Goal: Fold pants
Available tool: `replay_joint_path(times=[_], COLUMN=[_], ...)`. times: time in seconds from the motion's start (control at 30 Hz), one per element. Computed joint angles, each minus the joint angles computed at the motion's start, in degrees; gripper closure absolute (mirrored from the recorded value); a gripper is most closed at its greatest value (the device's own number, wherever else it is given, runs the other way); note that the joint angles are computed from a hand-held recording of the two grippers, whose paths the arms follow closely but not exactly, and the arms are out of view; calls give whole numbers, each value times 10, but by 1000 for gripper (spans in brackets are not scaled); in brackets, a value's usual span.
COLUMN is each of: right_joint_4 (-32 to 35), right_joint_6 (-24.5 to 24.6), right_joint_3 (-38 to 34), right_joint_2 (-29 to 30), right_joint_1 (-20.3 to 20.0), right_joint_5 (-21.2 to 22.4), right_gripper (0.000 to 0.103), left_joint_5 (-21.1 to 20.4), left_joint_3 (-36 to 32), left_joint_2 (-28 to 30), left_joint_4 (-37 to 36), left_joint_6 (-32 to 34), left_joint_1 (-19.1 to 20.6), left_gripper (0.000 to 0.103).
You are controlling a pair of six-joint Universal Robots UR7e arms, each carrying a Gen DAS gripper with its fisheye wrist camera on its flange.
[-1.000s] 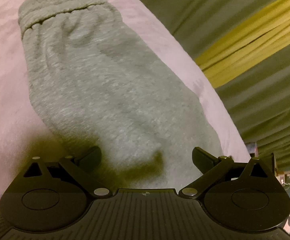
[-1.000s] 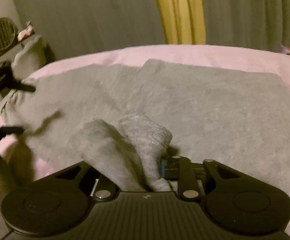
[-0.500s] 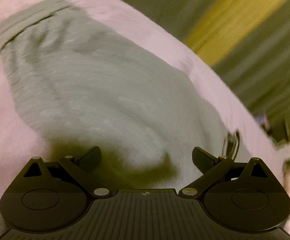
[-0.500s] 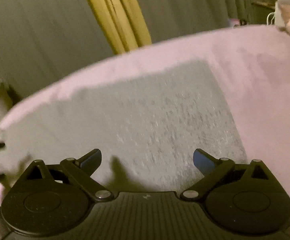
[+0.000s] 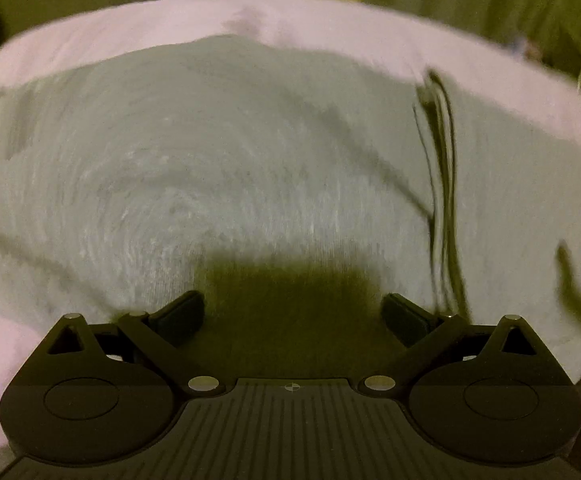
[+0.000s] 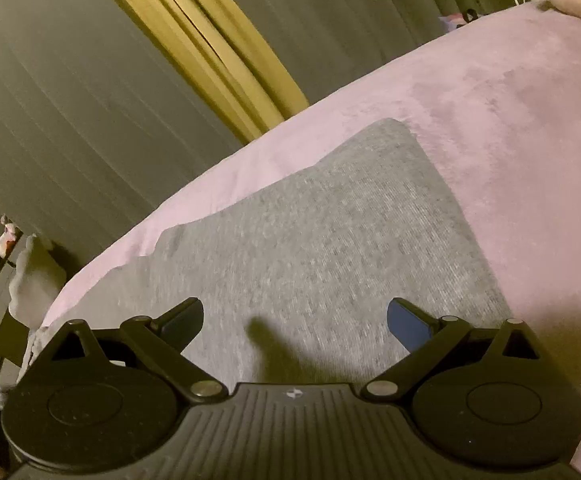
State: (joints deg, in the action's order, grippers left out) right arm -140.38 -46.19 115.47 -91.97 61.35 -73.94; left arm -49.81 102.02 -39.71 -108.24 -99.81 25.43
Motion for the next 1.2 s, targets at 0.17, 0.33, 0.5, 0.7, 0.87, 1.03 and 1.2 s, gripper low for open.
replay_joint_path(times=[0.17,0.33,0.5,0.7,0.87,1.03,1.2], right_joint_4=[-1,15,34,-45,-236,-233,-225], right_joint_6=[-13,5,1,-23,-88,-63,-43], right_joint_3=[2,-16,-29,-6,31,6,-9], right_joint_2=[0,14,14,-7,15,46,61], right_joint_1=[-5,5,15,31,58,60,60], right_joint_5=[1,-11,-28,-70,-166,-212,-217], right_gripper=[4,4,4,4,4,4,4], left_joint_5=[-22,43,84,58,65,78,54], left_joint_3=[-1,72,81,45,35,11,38], left_joint_2=[-3,-40,-22,11,40,63,63], left_joint_4=[-8,-158,-250,-303,-364,-341,-469], left_joint_6=[49,62,133,203,248,278,330], left_joint_1=[-4,-29,-25,11,25,30,32], left_gripper=[2,9,7,7,7,5,5])
